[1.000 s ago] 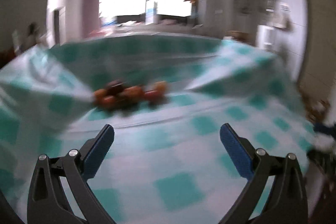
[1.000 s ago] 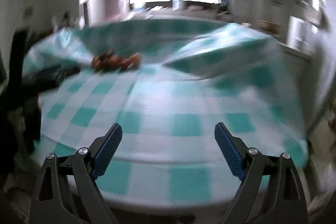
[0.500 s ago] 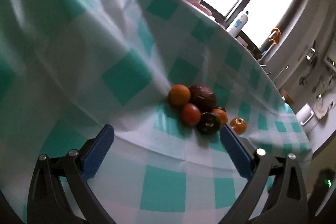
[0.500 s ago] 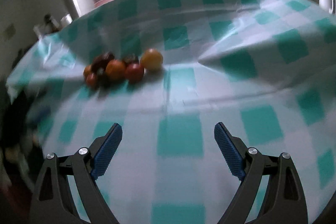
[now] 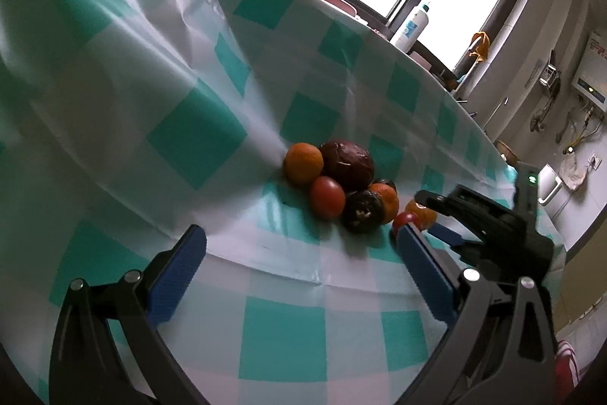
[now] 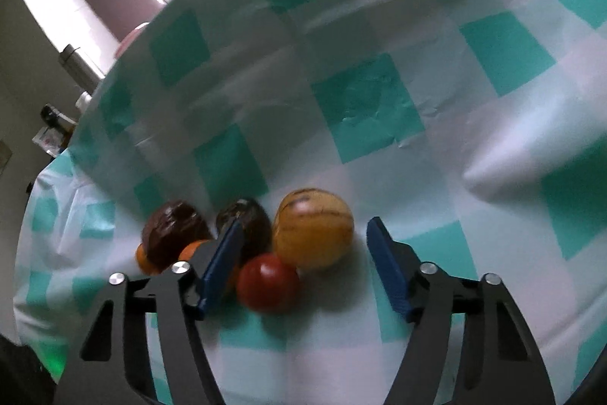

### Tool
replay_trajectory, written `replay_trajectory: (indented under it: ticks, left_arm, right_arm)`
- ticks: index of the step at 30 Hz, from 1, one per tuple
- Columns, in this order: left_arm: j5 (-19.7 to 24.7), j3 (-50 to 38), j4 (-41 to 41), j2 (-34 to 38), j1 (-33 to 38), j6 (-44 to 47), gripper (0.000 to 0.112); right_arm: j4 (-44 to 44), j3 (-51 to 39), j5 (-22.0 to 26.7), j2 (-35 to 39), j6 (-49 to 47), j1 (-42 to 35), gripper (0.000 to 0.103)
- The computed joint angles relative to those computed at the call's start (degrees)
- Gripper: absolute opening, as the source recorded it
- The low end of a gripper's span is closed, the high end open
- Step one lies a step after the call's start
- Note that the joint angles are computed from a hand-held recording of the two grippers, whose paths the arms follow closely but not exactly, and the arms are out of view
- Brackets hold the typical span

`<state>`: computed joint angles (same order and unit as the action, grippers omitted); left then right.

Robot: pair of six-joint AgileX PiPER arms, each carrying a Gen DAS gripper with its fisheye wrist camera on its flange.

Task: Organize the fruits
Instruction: 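Close the right gripper on another yellow striped melon, then grasp a dark mangosteen with the left gripper while the right gripper holds the melon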

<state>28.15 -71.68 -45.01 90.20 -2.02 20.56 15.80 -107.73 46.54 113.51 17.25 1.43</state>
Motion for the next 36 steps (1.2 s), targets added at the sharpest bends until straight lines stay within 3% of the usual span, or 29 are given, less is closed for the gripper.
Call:
replay_trajectory:
  ticks: [5, 7, 11, 20, 24, 28, 33, 36]
  left_arm:
    - [-0.2, 0.0, 0.1, 0.2, -0.6, 0.3, 0.101]
    - [-0.3, -0.1, 0.2, 0.3, -0.7, 0.2, 0.101]
    - [-0.1, -0.1, -0.3, 0.4, -0.5, 0.2, 0.101]
    - [0.2, -0.5, 0.7, 0.8, -0.9, -0.3, 0.101]
    - [0.3, -0.7, 2.6, 0.7, -1.5, -1.3, 0.101]
    - [0.4, -1.4, 10.0, 0.4, -4.5, -4.1, 0.101]
    - [2.9, -1.7, 8.9, 0.3, -6.0, 0.0, 0.101]
    - [4.4, -2.9, 10.6, 1.0, -6.5, -2.3, 0.101]
  right_arm:
    - [2.5, -2.3, -0.5, 2.5, -0.2, -0.7, 0.056]
    - [-0.2, -2.9, 0.0, 2.7, 0.9, 0.1, 0.045]
    - [-0.6, 1.0, -2.1, 0.3, 0.9, 0.1, 0.043]
    - [-7.5, 31.2, -18.7, -21.4, 7.3, -1.5, 0.043]
    - [-0.2, 36.5, -23.4, -24.4, 2.0, -3.9, 0.043]
    - [5.7, 36.5, -23.7, -24.3, -4.8, -5.0, 0.043]
    - [12.3, 38.1, -25.1, -24.9, -11.5, -6.1, 0.043]
    - [12.4, 38.2, -25.3, -25.0, -11.5, -6.0, 0.043]
